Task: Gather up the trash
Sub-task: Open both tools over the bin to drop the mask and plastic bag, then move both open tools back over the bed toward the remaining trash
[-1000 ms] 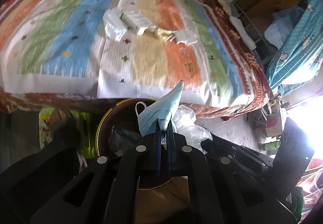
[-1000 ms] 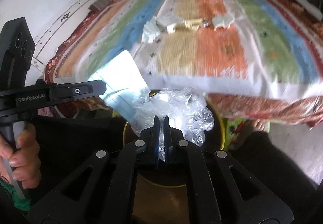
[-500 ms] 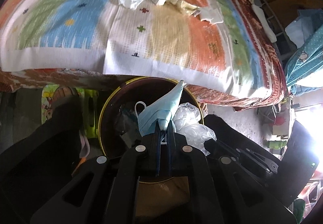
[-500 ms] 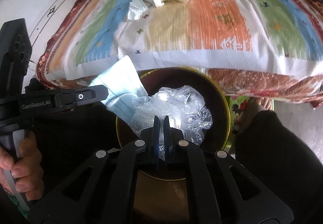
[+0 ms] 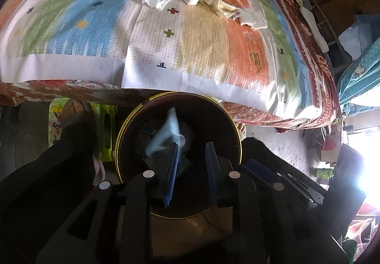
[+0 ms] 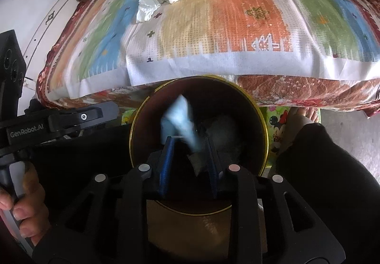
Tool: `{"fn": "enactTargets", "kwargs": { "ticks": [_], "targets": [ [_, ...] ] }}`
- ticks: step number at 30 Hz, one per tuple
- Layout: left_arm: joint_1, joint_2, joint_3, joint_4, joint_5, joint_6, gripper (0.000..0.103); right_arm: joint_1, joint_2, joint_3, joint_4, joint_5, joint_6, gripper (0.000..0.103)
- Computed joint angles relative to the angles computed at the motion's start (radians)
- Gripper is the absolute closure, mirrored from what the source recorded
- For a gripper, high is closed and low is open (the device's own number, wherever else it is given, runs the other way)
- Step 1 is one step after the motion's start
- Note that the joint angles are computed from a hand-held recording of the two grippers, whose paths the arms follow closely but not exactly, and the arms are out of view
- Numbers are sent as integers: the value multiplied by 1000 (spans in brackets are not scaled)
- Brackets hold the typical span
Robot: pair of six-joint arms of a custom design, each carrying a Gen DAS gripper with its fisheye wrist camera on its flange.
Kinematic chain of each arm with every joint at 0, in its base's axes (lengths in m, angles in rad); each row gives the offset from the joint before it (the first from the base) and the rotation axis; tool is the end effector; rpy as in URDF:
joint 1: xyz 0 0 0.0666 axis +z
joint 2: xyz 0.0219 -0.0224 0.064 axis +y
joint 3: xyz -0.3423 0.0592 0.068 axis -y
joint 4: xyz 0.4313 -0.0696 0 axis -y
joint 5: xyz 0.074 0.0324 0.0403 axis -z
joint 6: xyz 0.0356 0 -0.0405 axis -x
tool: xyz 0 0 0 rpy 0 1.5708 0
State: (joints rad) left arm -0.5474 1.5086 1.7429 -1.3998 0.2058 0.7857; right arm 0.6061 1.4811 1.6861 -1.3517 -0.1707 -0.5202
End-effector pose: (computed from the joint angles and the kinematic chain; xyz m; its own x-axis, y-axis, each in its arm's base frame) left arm 0.4492 -0.2828 0.4765 -0.9637 -0.2234 -0.1459 -0.1463 0.8995 -0.4116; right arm 0.4290 0.3043 0.4659 -0.9576 -0.0677 -0.2801 -0.1647 0.9263 0.3389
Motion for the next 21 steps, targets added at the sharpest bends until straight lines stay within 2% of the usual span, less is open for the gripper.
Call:
{"fn": "enactTargets", "kwargs": {
  "ticks": [9, 12, 14, 16, 18, 21],
  "targets": [
    [22, -38, -13, 65, -19, 27, 65, -3, -4, 25, 21, 47, 23, 71],
    [32, -25, 18, 64, -41, 17, 58, -1, -3, 50, 41, 71, 56, 64],
    [43, -12, 50, 63, -43, 1, 45, -10, -3, 59, 55, 51, 55, 60],
    [54, 7, 94, 62, -37, -33, 37, -23, 3, 76, 60, 44, 54, 60],
    [61, 16, 119, 64, -59, -41, 35, -34, 15, 103, 61, 38, 61, 58],
    [75, 36, 160, 64, -75, -48, 29, -35, 33, 149, 59, 81, 102, 44]
  ]
}}
